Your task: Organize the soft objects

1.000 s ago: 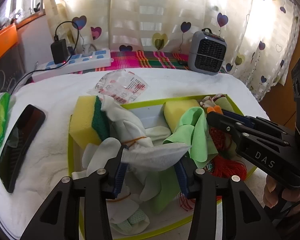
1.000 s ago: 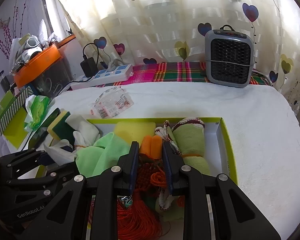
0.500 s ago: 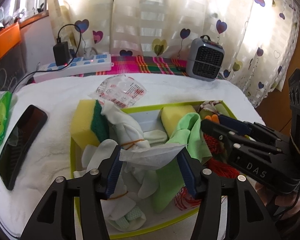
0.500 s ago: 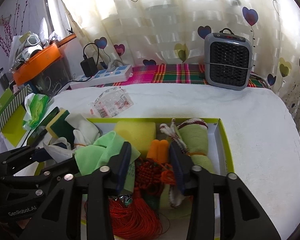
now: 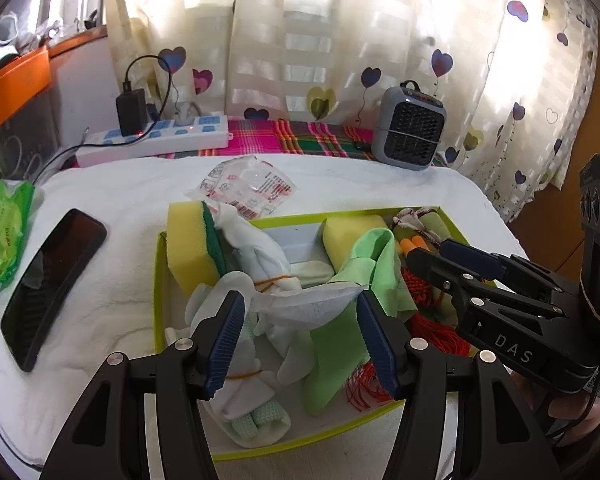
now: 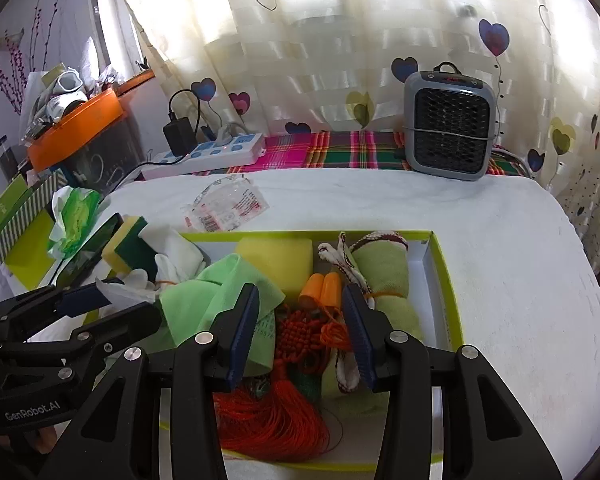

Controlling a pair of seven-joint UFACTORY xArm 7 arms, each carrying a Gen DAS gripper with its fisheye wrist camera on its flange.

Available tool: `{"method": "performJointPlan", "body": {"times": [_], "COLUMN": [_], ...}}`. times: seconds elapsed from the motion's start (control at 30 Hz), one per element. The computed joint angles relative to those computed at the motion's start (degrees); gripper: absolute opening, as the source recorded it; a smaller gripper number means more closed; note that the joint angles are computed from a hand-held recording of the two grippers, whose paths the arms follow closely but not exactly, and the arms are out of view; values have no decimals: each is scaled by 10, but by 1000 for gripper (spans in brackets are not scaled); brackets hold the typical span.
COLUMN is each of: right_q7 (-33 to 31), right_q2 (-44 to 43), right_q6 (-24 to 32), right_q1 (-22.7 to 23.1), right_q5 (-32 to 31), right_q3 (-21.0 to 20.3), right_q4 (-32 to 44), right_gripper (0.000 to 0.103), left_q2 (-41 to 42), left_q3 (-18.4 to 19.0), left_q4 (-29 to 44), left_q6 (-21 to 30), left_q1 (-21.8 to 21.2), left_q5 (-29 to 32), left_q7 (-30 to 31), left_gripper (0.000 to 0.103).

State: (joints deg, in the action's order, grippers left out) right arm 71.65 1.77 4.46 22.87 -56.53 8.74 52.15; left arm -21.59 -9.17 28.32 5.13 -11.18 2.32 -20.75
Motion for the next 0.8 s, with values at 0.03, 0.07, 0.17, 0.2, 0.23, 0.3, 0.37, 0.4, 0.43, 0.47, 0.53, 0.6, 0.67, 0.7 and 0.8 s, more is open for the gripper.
{"method": "performJointPlan", "body": {"times": [0.03, 0.07, 0.17, 0.2, 0.23, 0.3, 0.37, 0.4, 0.43, 0.47, 0.53, 0.6, 0.67, 0.7, 0.8], "right_q7": [3, 7, 29, 36, 42, 56, 67, 70, 74, 79, 88, 97, 108, 108, 112], "right_q2": [-2, -5, -16, -20, -24, -31, -38, -42, -46, -50, -59, -69, -77, -81, -90], "right_q6": [0, 0, 1, 1, 1, 3, 9, 13, 12, 9, 6, 11, 10, 9, 10], "right_q1": [0, 0, -4, -7, -10, -16, -21, -24, -26, -29, -36, -43, -50, -53, -62], "right_q5": [-2, -5, -25, -31, -35, -48, -60, -63, -66, -68, -74, -81, -88, -86, -87], "right_q3": [0, 0, 5, 8, 11, 18, 26, 30, 33, 36, 44, 53, 62, 65, 77], "right_q4": [-2, -4, -12, -15, -18, -22, -26, -29, -33, -38, -46, -54, -61, -65, -72], "right_gripper": [45, 45, 45, 45, 45, 45, 45, 45, 46, 46, 49, 50, 50, 50, 50], "left_q2": [-3, -7, -21, -26, -32, -47, -56, -59, -65, -69, -79, -88, -97, -99, -114], "left_q3": [0, -5, -19, -23, -32, -55, -56, -49, -48, -49, -49, -52, -59, -59, -63], "left_q4": [-2, -3, -10, -12, -13, -20, -24, -26, -30, -33, -39, -44, -50, -52, -61], "left_q6": [0, 2, 4, 7, 11, 11, 16, 20, 22, 23, 25, 30, 31, 30, 33], "left_q1": [-1, 4, 16, 20, 30, 53, 53, 45, 43, 43, 41, 40, 42, 42, 40], "left_q5": [0, 2, 11, 13, 19, 39, 46, 44, 43, 45, 48, 51, 56, 57, 61], "left_q7": [-1, -5, -18, -23, -33, -52, -60, -59, -63, -66, -70, -74, -80, -82, -88], "left_gripper": [58, 58, 58, 58, 58, 58, 58, 58, 58, 58, 58, 58, 58, 58, 58]}}
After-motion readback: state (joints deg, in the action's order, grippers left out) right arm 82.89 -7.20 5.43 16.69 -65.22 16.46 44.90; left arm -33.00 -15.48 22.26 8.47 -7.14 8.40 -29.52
